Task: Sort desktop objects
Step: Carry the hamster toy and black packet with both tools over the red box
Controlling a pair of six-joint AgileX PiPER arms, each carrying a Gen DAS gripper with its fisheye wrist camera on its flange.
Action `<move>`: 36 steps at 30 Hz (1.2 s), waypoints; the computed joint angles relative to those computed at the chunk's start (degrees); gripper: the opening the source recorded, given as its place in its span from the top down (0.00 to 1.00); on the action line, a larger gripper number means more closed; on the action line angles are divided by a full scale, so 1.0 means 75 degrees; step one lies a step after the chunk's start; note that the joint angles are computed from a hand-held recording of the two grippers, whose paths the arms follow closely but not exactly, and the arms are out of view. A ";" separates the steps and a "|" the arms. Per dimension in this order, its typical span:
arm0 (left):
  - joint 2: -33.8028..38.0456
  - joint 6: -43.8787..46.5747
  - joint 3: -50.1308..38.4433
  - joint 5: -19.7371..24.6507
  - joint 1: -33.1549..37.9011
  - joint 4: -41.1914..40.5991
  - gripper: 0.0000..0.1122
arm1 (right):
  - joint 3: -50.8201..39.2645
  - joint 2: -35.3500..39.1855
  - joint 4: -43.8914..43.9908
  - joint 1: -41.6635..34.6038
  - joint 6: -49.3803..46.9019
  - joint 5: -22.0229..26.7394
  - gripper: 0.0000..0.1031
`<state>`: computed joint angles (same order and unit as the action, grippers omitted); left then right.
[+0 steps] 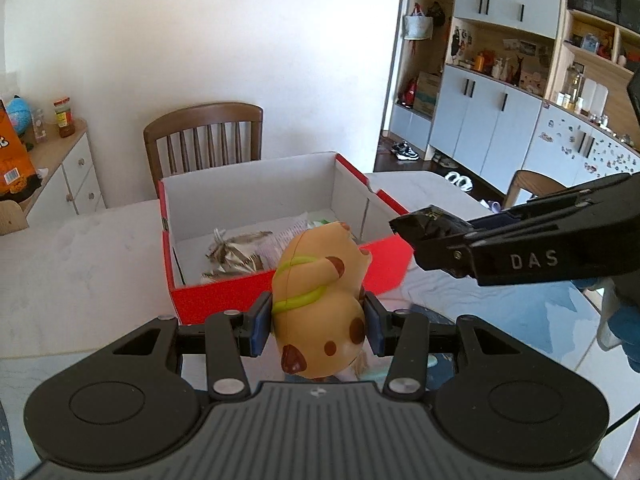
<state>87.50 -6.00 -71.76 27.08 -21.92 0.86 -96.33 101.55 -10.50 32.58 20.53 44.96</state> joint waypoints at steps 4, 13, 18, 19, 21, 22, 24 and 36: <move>0.0414 -0.0151 -0.0654 0.0361 0.0109 0.0112 0.60 | -0.0445 0.0266 0.0139 -0.0108 -0.0376 0.0156 0.65; 0.1407 -0.0554 -0.2128 0.1031 0.0245 0.0651 0.60 | -0.1358 0.0929 0.0376 -0.0375 -0.0976 0.0322 0.65; 0.1907 -0.0786 -0.2780 0.1314 0.0242 0.0907 0.60 | -0.1846 0.1298 0.0422 -0.0507 -0.1232 0.0433 0.65; 0.2010 -0.0818 -0.2911 0.1375 0.0245 0.0934 0.60 | -0.1960 0.1383 0.0392 -0.0519 -0.1245 0.0452 0.65; 0.2210 -0.0796 -0.3179 0.1483 0.0277 0.0918 0.60 | -0.2123 0.1505 0.0434 -0.0585 -0.1315 0.0464 0.65; 0.2299 -0.0787 -0.3298 0.1531 0.0288 0.0919 0.60 | -0.2231 0.1580 0.0452 -0.0613 -0.1357 0.0488 0.65; 0.2473 -0.0810 -0.3535 0.1633 0.0273 0.0980 0.60 | -0.2402 0.1709 0.0492 -0.0670 -0.1447 0.0516 0.65; 0.3568 -0.0282 -0.5042 0.2389 0.0643 0.0542 0.60 | -0.3600 0.2548 0.0804 -0.0977 -0.1935 0.0826 0.65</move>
